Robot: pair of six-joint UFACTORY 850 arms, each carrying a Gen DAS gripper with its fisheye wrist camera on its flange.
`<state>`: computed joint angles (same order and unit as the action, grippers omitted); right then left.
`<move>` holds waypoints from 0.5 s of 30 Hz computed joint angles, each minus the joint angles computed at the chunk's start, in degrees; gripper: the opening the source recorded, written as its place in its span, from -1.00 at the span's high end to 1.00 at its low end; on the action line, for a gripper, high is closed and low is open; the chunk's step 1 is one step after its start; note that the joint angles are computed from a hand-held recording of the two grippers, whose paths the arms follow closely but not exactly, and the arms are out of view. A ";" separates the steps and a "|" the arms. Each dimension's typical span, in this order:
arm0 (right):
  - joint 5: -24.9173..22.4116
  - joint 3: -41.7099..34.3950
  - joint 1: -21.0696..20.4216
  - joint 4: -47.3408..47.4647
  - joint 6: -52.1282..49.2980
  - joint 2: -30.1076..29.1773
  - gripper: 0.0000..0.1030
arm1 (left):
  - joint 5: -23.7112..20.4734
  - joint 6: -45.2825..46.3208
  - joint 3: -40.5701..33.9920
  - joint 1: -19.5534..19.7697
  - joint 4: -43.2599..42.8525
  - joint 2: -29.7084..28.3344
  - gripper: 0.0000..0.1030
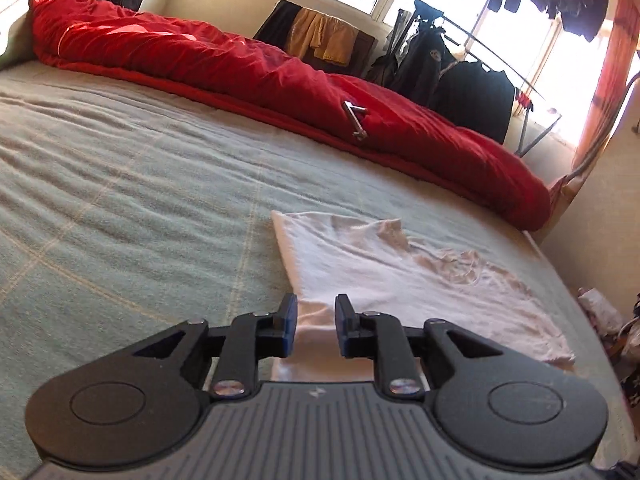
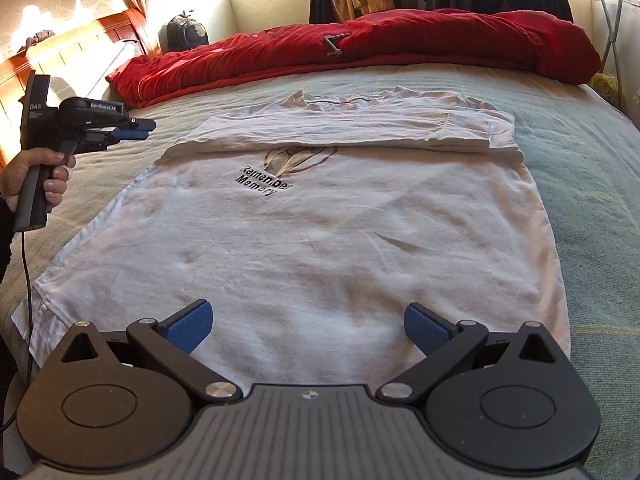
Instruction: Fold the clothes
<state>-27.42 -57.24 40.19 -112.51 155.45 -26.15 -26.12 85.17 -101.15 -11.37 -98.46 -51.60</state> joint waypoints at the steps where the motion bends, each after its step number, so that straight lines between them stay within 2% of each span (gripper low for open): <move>1: -0.01 -0.06 0.00 0.10 -0.09 -0.07 -1.00 | -1.16 -5.25 -2.70 -0.27 3.44 -1.72 0.57; 3: 0.06 0.11 -0.01 0.22 -0.36 0.09 -1.00 | -2.18 -15.20 -8.23 -1.00 10.65 -5.41 0.57; 6: 0.18 0.44 -0.13 0.05 -0.40 0.33 -1.00 | 0.07 -29.46 -15.24 -2.41 23.90 -10.27 0.57; 7: 0.24 0.58 -0.23 -0.24 -0.14 0.41 -1.00 | 3.14 -32.04 -15.69 -2.92 27.21 -10.81 0.63; 8: 0.20 0.75 -0.33 -0.76 0.27 0.47 -1.00 | 5.75 -32.22 -15.16 -3.00 28.13 -10.75 0.74; 9: 0.15 0.93 -0.43 -1.27 0.69 0.53 -1.00 | 5.97 -31.23 -14.62 -2.58 26.65 -10.64 0.80; 10: 0.02 1.08 -0.53 -2.03 1.32 0.51 -1.00 | 5.19 -30.56 -14.06 -1.99 24.83 -10.43 0.83; 12: -0.13 1.15 -0.81 -3.09 1.98 0.36 -1.00 | 7.02 -31.23 -12.65 -1.78 24.97 -9.06 0.83; 13: -0.14 1.06 -0.98 -3.41 2.01 0.22 -1.00 | 7.90 -32.31 -12.48 -1.78 26.25 -8.52 0.73; 15: -0.20 0.63 -1.19 -3.10 0.91 0.07 -1.00 | 4.89 -29.87 -13.77 -1.20 23.23 -8.60 0.62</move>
